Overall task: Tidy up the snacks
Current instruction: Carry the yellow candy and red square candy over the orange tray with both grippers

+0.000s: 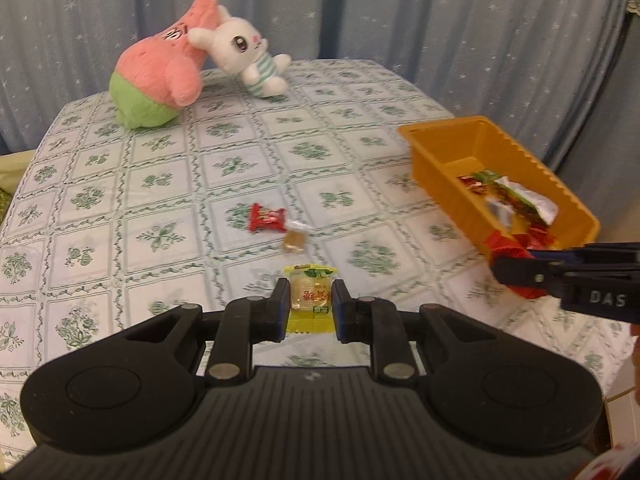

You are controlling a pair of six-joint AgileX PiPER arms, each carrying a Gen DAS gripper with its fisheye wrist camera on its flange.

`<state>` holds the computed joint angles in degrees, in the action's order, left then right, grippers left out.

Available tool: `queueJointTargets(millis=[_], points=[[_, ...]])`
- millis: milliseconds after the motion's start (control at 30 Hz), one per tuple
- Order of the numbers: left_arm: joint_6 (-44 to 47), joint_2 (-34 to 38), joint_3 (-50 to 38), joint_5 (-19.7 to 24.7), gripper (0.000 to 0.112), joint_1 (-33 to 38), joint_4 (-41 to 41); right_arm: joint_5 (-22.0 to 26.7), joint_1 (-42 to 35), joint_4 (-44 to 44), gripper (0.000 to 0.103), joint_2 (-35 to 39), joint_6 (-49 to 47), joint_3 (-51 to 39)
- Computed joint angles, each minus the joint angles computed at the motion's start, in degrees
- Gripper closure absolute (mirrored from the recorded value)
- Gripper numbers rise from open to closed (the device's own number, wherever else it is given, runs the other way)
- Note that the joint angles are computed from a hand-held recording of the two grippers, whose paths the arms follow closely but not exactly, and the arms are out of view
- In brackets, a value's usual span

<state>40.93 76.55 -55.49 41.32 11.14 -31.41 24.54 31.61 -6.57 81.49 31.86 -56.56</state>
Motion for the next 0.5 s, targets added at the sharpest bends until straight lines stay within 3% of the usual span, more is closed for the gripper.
queueJointTargets(millis=[233,500], points=[[-5.3,-6.1,1.3,2.4,0.093,-7.9,0.6,2.5,-2.0,3.1,0.077,-8.8,-3.3,4.8],[-16.5,-6.9,0.2,-0.3,0.093,-22.3,5.6,6.8,-12.8,13.0,0.077,-17.7,-17.2,9.0]])
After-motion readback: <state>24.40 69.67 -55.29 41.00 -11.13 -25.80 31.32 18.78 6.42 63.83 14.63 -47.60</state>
